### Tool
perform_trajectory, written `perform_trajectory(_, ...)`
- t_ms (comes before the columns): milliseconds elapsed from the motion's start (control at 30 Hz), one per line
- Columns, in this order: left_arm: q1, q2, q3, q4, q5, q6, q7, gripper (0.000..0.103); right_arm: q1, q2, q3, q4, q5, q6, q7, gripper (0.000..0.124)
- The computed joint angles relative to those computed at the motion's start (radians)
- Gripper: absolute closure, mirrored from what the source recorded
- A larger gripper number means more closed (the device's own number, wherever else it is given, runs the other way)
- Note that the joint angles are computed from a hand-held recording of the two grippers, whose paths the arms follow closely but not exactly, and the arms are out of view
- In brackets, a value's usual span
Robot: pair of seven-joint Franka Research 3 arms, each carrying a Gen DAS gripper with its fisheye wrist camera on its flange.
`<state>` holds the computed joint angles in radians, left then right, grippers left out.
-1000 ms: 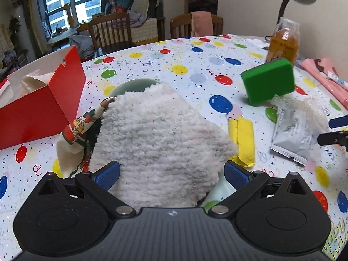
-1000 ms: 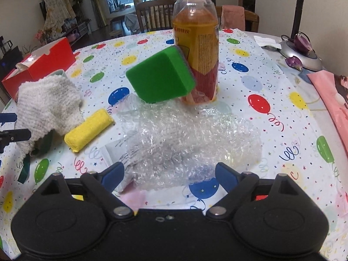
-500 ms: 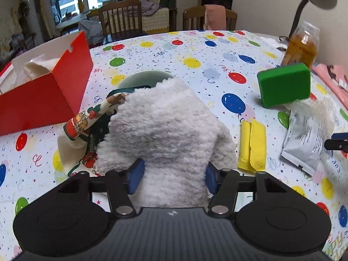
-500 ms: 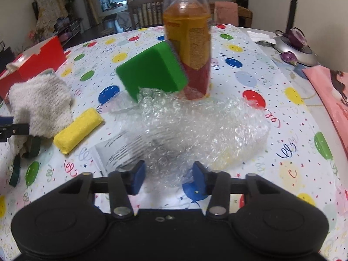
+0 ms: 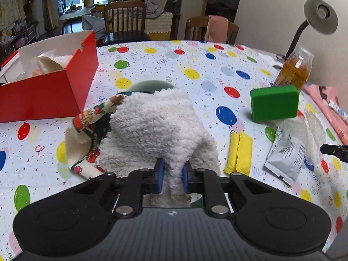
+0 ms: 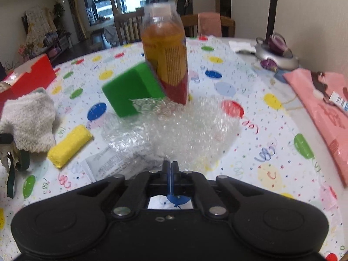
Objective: Organize soft objects
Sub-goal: 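Grasp the white fluffy towel with the left gripper while the right grasps the bubble wrap, then lift and carry the towel and bubble wrap over the red box with both grippers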
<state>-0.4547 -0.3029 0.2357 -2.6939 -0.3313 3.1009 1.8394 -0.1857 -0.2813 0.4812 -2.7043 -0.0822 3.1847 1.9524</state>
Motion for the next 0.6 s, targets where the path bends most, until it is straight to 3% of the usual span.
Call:
perform_trajectory(167,0.013,-0.042,0.007,-0.02,0.011,0.007,-0.012,0.091,0.099,-0.072,-0.086,-0.034,0.07,0.033,-0.027,0.124)
perform_trajectory(333,0.01,-0.094,0.032,-0.033,0.027,-0.001,-0.04,0.092,0.249,-0.133,-0.217,-0.056,0.171,0.06,-0.082,0.124)
perform_trajectory(600,-0.02,-0.181,0.08,-0.049,0.062,0.0,-0.059,0.093,0.301,-0.18,-0.227,-0.05,0.279,0.108,-0.148,0.124)
